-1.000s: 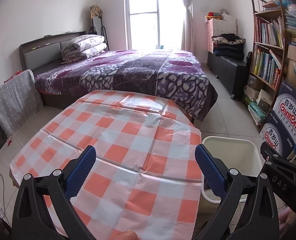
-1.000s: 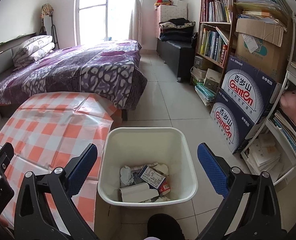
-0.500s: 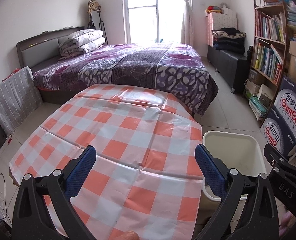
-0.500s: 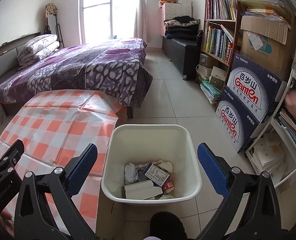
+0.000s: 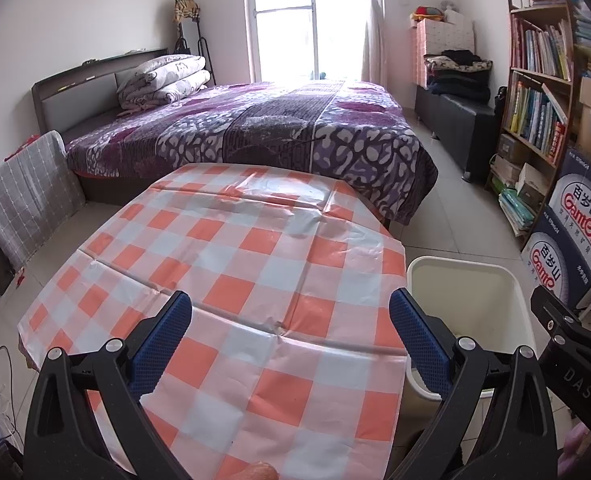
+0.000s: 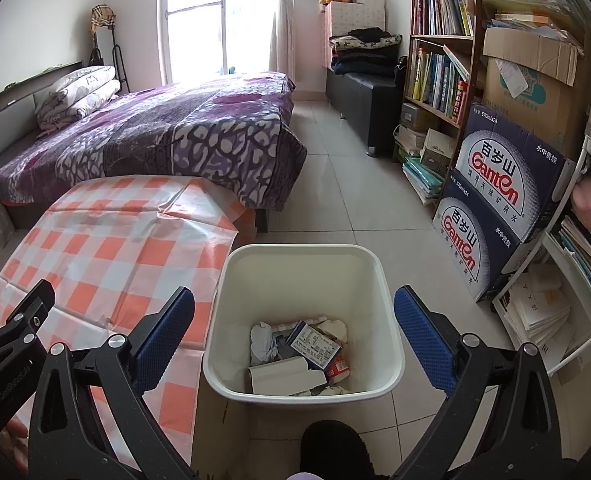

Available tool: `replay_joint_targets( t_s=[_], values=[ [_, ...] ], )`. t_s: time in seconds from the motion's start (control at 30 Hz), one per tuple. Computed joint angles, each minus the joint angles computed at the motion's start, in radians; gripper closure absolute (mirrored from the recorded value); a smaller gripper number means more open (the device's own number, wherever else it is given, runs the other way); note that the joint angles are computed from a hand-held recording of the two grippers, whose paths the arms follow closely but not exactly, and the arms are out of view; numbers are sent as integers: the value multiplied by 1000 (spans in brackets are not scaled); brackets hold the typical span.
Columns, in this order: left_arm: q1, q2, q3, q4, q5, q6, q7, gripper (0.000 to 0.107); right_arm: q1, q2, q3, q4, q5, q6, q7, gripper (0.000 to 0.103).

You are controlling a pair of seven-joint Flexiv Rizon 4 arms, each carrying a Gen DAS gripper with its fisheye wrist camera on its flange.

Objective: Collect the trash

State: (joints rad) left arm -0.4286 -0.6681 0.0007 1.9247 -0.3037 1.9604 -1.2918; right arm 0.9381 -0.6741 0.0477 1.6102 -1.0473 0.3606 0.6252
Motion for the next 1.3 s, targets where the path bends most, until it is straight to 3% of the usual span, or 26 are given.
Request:
replay_joint_targets(
  t_s=[1.3],
  values=[
    [-17,-3,27,-12,-4,-33,-13,11,7,-18,-3,-15,12,14,-1,7]
  ],
)
